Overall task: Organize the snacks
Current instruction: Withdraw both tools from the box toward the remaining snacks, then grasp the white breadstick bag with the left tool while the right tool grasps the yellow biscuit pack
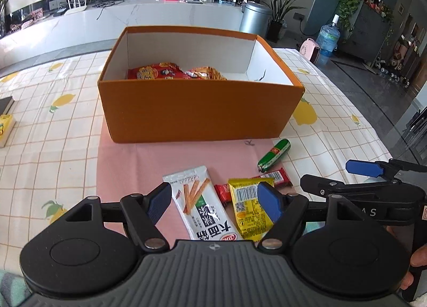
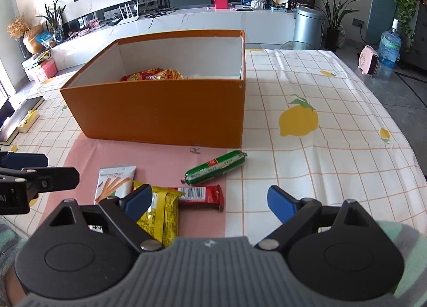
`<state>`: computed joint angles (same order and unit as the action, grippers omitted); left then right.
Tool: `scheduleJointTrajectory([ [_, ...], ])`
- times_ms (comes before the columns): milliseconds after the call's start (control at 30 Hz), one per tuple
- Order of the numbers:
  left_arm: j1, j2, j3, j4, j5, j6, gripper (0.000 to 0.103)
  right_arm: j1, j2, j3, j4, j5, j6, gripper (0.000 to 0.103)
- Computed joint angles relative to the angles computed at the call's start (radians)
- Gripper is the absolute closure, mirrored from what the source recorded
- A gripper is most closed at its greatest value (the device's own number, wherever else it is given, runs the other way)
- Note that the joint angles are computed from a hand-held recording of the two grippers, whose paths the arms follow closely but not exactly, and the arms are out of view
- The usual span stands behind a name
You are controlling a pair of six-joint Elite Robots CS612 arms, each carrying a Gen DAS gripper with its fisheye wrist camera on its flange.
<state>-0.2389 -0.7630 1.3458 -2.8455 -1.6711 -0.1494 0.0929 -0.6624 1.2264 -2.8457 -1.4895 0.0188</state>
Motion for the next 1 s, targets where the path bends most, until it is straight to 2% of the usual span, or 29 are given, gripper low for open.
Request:
scheduleJointTrajectory([
  [167,0.006,0.014,-0.009,0.046,-0.045,-0.011,0.017,-0.004,0.007,-0.008,0.027,0.027,-0.008,0.015],
  [200,0.007,0.017,-0.013,0.057,-0.051,-0.012,0.017,-0.002,0.010,-0.015,0.046,0.023,-0.010,0.019],
  [300,0.007,0.025,-0.024,0.088,-0.047,-0.024,0.017,0.003,0.018,-0.032,0.089,0.014,-0.029,0.023],
  [367,0.006,0.033,-0.035,0.111,-0.041,-0.032,0.017,0.003,0.024,-0.043,0.114,0.044,-0.037,0.023],
  [400,0.006,0.036,-0.039,0.122,-0.037,-0.033,0.017,0.000,0.027,-0.049,0.133,0.072,-0.033,0.026],
  [433,0.005,0.038,-0.042,0.132,-0.029,-0.031,0.017,-0.001,0.032,-0.058,0.156,0.090,-0.026,0.032],
  [533,0.004,0.043,-0.050,0.161,0.002,-0.022,0.017,0.003,0.043,-0.079,0.204,0.107,-0.036,0.038],
  [700,0.016,0.053,-0.066,0.179,0.019,-0.096,0.017,-0.003,0.060,-0.105,0.250,0.194,-0.003,0.038],
  [800,0.017,0.055,-0.071,0.183,0.043,-0.115,0.017,-0.004,0.070,-0.117,0.261,0.232,0.019,0.032],
  [1000,0.014,0.059,-0.075,0.186,0.100,-0.138,0.017,0.011,0.088,-0.150,0.297,0.205,0.011,0.031],
])
